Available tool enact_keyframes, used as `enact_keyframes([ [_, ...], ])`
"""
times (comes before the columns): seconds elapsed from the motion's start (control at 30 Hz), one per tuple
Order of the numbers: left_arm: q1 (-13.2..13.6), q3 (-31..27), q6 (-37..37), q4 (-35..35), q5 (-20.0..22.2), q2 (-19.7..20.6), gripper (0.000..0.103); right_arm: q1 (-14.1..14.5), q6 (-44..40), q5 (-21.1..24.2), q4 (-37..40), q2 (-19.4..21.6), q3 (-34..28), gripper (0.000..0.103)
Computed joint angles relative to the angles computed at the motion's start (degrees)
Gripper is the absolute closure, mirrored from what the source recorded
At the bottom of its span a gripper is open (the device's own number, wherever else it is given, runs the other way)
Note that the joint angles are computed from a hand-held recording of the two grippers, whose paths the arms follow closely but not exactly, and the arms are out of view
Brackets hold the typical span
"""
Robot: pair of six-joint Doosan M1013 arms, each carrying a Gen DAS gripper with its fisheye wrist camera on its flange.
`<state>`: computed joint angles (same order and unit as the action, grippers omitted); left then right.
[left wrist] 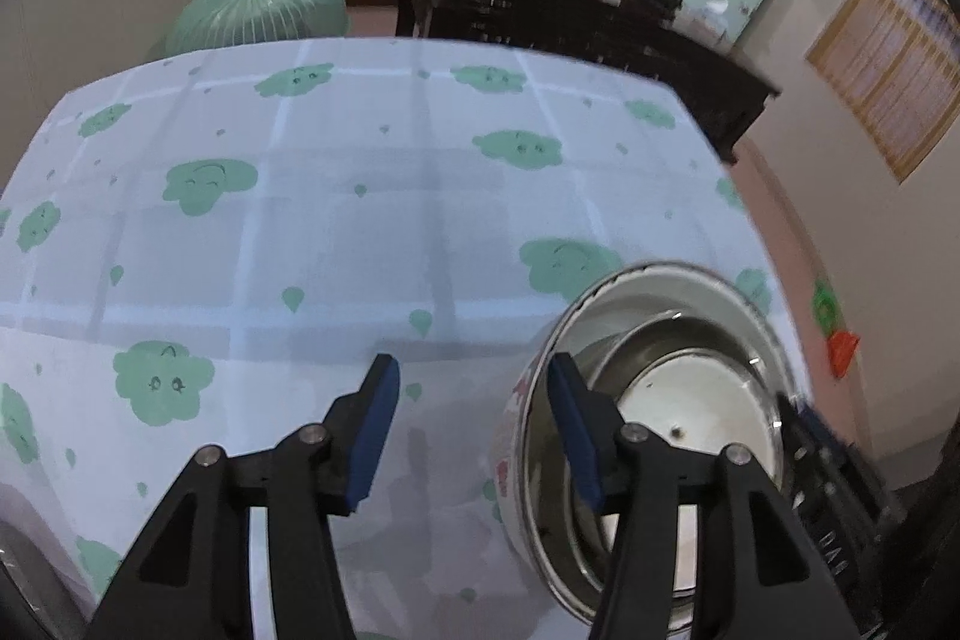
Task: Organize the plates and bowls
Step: 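Move both grippers to the bowl stack and close on opposite rims, then lift the bowl stack with both grippers and carry it over the empty steel bowl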
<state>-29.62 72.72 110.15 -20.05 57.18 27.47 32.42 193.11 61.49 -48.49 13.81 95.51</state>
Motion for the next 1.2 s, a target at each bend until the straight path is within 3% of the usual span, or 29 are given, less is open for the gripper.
enact_keyframes([
  [0.17,0.1,-0.3,-1.2,0.1,0.5,0.2,0.05,-1.2,-3.8,-0.7,2.9,-0.2,-0.6,0.083],
  [0.27,0.1,1.1,-0.3,-0.9,-1.4,-0.5,0.056,-1.4,-6.3,0.2,3.6,0.2,-1.3,0.083],
  [0.37,0.2,2.6,1.9,-3.1,-3.1,-1.4,0.066,-2.1,-5.6,-3.7,3.7,-0.9,0.3,0.083],
  [0.43,0.2,3.3,3.1,-4.1,-3.9,-1.7,0.079,-2.8,-4.6,-7.5,4.1,-2.1,2.0,0.083],
  [0.47,0.3,4.0,5.0,-5.7,-4.4,-2.1,0.093,-2.9,-3.3,-9.1,3.7,-2.5,2.7,0.083],
  [0.5,0.2,4.5,6.3,-6.5,-4.9,-2.4,0.099,-2.9,-1.4,-10.2,2.7,-2.9,3.5,0.083],
  [0.53,-0.2,5.3,6.4,-5.5,-6.6,-2.9,0.099,-2.8,-1.0,-10.4,2.0,-2.7,3.5,0.086],
  [0.57,-0.6,6.1,6.2,-4.2,-8.3,-3.5,0.099,-2.5,-1.1,-11.0,1.1,-2.7,3.6,0.096],
  [0.67,0.1,6.2,7.3,-7.2,-7.9,-3.3,0.1,-1.6,-3.3,-6.9,0.6,-1.3,1.7,0.096],
  [0.83,2.1,2.6,7.3,-12.8,0.6,-0.7,0.1,-1.9,-2.9,-7.6,1.8,-1.7,1.9,0.097],
  [0.93,1.2,3.5,8.3,-10.1,-1.3,-1.5,0.1,-1.6,-5.6,-5.1,2.6,-0.9,0.6,0.096],
  [1.1,1.1,4.1,9.5,-9.7,-1.2,-2.0,0.101,-2.4,-9.5,-7.6,7.5,-2.3,1.4,0.096],
  [1.2,0.9,4.6,9.9,-9.0,-1.9,-2.4,0.101,-2.2,-13.3,-5.6,8.9,-1.8,0.3,0.094],
])
